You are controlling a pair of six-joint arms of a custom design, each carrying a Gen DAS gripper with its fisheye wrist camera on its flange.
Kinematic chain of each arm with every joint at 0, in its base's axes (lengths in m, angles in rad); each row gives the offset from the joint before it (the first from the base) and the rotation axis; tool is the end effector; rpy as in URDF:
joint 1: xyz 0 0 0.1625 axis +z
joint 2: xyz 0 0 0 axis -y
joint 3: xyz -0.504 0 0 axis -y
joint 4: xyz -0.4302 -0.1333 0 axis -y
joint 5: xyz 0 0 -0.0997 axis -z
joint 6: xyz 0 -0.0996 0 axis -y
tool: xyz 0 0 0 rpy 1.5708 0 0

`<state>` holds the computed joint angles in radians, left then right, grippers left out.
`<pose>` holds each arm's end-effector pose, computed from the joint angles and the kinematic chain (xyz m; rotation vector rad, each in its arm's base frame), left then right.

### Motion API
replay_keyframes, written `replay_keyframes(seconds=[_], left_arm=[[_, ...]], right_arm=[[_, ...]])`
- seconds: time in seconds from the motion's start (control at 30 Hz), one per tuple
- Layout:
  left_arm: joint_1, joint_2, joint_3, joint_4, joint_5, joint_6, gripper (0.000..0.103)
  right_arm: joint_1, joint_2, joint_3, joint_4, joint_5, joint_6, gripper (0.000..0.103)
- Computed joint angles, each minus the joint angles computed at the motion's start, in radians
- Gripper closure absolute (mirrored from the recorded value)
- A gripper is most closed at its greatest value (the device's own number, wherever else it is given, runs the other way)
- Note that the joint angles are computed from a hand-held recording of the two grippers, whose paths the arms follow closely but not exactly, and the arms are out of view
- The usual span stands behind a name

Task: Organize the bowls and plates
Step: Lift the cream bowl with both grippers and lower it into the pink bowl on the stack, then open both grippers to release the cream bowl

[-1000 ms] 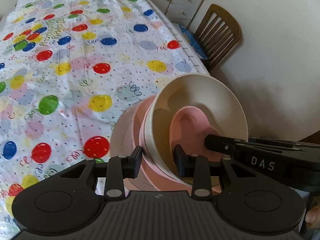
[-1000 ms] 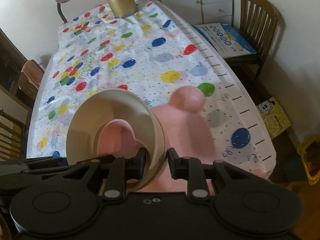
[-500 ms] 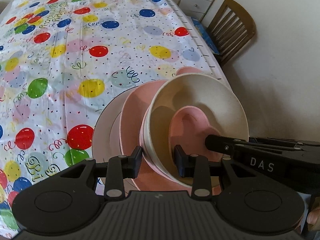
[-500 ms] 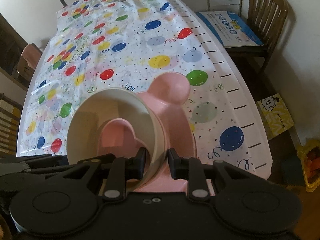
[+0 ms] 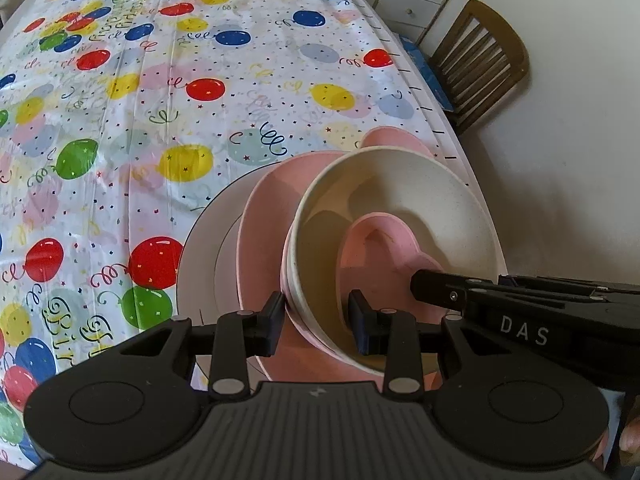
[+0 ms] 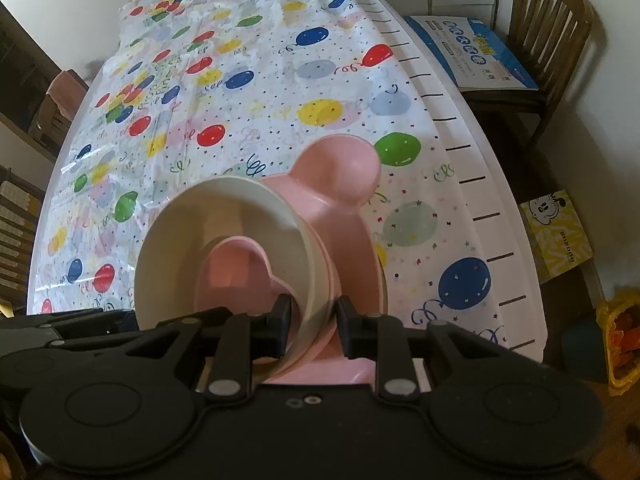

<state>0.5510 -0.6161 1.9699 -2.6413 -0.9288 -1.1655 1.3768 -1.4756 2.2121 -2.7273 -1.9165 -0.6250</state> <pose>-0.3909 -0.4667 -0.0708 -0.0648 2.5432 -0.5834 0.0021 -0.5057 0.3303 0.4690 -2.6022 0.3329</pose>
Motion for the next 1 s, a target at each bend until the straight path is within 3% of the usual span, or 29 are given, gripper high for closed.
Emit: replay_keyframes(seconds=[0.33,0.67,1.0], left_arm=[[-0.014,-0.003,0.006,0.001,0.032,-0.027,0.068],[-0.049,-0.017,0.038,-0.008,0.066,-0.056,0.053],[-0.106,-0.065,0.103,-0.043,0.113,-0.044,0.044]], right_arm=[[-0.008,-0.011,-0.007,0.016,0.034,-0.034,0.071],[-0.019,-0.056,0.01,0.008,0.077,-0.082,0.059],[-0.031,-0.146,0.075,-0.066,0.186,-0.157,0.035]])
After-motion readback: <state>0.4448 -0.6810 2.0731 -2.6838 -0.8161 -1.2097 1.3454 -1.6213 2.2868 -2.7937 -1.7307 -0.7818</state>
